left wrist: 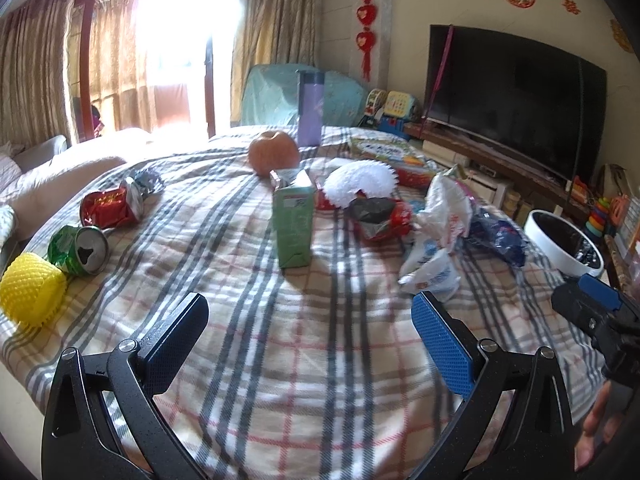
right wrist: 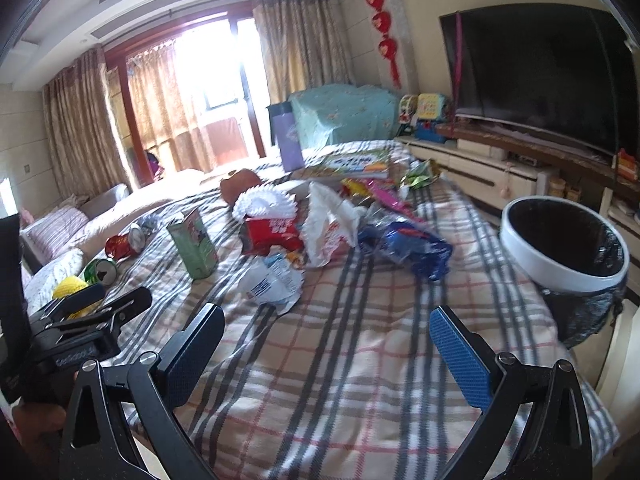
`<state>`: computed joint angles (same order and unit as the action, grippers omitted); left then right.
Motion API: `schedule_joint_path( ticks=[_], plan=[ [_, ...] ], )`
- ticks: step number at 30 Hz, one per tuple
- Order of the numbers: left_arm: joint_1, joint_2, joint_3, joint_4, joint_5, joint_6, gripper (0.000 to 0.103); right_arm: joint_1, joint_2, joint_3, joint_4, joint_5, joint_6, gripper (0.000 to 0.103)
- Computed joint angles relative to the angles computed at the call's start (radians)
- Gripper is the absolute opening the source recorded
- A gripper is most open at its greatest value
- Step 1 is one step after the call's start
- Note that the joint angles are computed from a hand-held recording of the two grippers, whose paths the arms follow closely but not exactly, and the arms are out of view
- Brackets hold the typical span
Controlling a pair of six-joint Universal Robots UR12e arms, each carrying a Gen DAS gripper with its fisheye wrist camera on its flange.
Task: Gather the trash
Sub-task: 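Grasp the green juice carton with the left tool while the right tool grasps a white wrapper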
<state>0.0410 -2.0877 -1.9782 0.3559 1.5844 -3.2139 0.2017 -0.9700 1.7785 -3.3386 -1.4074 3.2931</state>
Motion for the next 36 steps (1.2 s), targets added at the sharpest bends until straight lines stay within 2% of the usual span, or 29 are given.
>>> schedule_joint_path(
  ticks=[13, 21, 25, 26, 28, 29, 30, 31, 32, 33, 36],
  plan=[
    [0.025, -0.045, 0.106, -0.163, -0.005, -0.017, 0.103, -0.007, 0.063, -0.120, 0.199, 0.137, -0.035, 0.101],
    [0.024, -0.080, 0.191, -0.250, -0.012, -0.022, 0.103, -0.005, 0.107, -0.207, 0.316, 0.186, -0.059, 0.093],
    [0.019, -0.101, 0.232, -0.279, 0.006, -0.024, 0.103, -0.003, 0.124, -0.239, 0.369, 0.196, -0.070, 0.087],
    [0.019, -0.107, 0.240, -0.284, 0.006, -0.024, 0.101, -0.003, 0.127, -0.246, 0.386, 0.194, -0.072, 0.083],
    [0.019, -0.119, 0.261, -0.314, 0.001, -0.024, 0.092, -0.004, 0.131, -0.253, 0.404, 0.205, -0.075, 0.076],
    [0.020, -0.121, 0.270, -0.340, -0.009, -0.025, 0.081, -0.005, 0.132, -0.256, 0.410, 0.205, -0.078, 0.071],
    [0.024, -0.124, 0.280, -0.368, -0.029, -0.026, 0.064, -0.006, 0.132, -0.255, 0.409, 0.208, -0.079, 0.061],
    [0.028, -0.126, 0.287, -0.392, -0.050, -0.028, 0.054, -0.007, 0.131, -0.254, 0.409, 0.215, -0.081, 0.054],
    [0.032, -0.127, 0.292, -0.411, -0.068, -0.029, 0.041, -0.009, 0.131, -0.253, 0.409, 0.224, -0.080, 0.042],
    [0.033, -0.128, 0.293, -0.420, -0.076, -0.033, 0.036, -0.012, 0.131, -0.251, 0.408, 0.234, -0.076, 0.041],
    [0.035, -0.122, 0.279, -0.392, -0.092, -0.029, 0.031, -0.018, 0.125, -0.233, 0.381, 0.245, -0.056, 0.034]
  ],
)
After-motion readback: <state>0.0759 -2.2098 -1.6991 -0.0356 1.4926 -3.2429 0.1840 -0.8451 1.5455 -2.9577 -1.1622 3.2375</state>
